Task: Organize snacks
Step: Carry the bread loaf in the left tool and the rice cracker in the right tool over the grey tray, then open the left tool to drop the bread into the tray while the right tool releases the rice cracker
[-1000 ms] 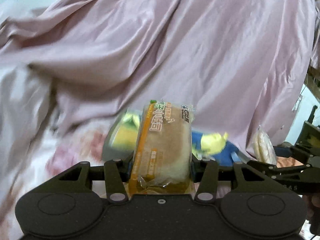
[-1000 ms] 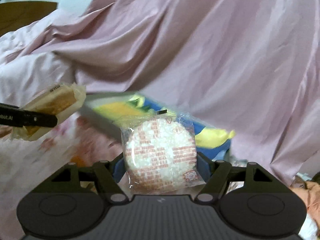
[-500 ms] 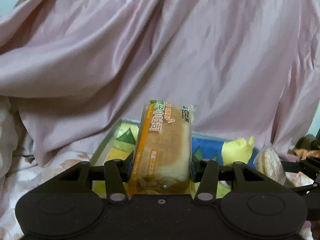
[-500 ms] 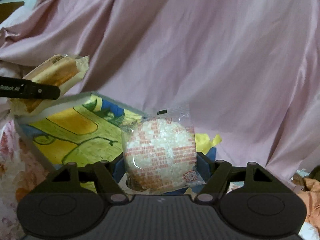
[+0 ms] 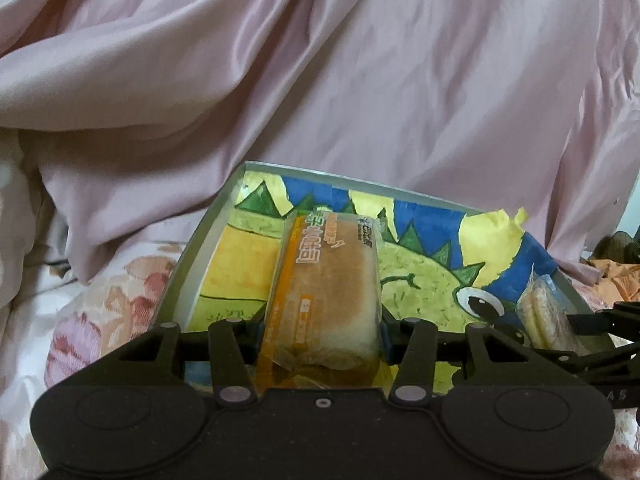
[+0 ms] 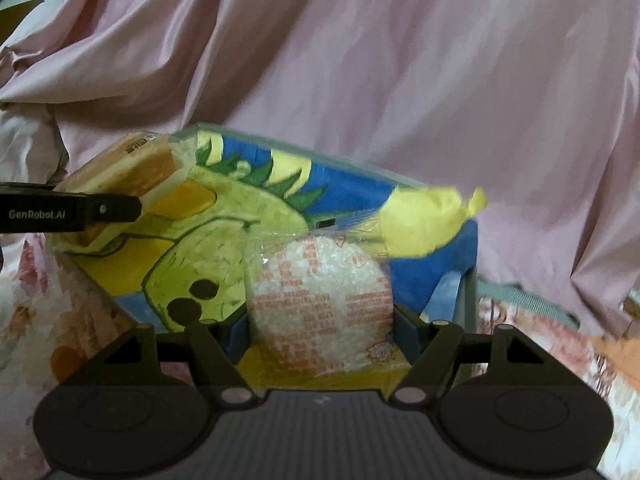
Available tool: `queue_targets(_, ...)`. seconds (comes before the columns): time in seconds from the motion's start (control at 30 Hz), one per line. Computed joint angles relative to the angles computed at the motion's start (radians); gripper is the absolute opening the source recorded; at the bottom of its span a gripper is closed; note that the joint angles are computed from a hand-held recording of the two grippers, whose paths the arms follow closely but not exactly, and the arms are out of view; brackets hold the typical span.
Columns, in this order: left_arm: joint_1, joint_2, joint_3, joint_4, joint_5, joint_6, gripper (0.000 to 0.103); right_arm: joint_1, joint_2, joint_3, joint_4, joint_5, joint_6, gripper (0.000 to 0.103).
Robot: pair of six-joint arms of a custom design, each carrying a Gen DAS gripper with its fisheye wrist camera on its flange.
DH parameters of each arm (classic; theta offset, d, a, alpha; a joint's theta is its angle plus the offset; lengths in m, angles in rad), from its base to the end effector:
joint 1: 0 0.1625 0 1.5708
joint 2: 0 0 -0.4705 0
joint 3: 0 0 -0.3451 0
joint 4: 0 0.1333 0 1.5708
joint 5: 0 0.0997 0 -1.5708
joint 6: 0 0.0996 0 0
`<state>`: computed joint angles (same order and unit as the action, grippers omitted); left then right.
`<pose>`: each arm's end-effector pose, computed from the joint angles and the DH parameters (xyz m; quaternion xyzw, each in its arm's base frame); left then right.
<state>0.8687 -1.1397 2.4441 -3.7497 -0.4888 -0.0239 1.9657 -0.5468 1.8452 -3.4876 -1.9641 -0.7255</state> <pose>-0.0812 -0.4386 0.3035 0.0527 0.8049 -0.5050 0.3073 0.3299 -0.5443 0.0576 0.4460 -0.8230 0.2637 0.2327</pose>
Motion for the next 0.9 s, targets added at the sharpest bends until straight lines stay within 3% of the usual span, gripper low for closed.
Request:
queue_targets(0.13, 0.0, -0.007, 0.021, 0.005, -0.004, -0.017, 0.051, -0.009, -0.022, -0.003, 0.09, 0.002, 0.073, 0.075)
queue_targets(0.43, 0.006, 0.002, 0.004, 0.014, 0.007, 0.021, 0.051, -0.01, -0.032, -0.045, 0.192, 0.0, 0.054, 0.076)
queue_targets(0.6, 0.003, 0.011, -0.007, 0.018, 0.023, 0.032, 0.053, -0.011, -0.035, -0.035, 0.17, 0.005, 0.04, 0.076)
queue_targets(0.73, -0.022, 0.015, 0.011, -0.035, 0.03, 0.057, 0.068, -0.013, -0.031, -0.014, 0.105, 0.014, 0.021, 0.082)
queue_targets(0.83, -0.055, 0.03, 0.023, -0.102, 0.048, 0.087, 0.082, -0.016, -0.037, 0.018, 0.03, 0.036, -0.007, 0.091)
queue_targets(0.9, -0.085, 0.04, 0.035, -0.148, 0.063, 0.104, 0.084, -0.016, -0.038, 0.045, -0.039, 0.053, -0.041, 0.093)
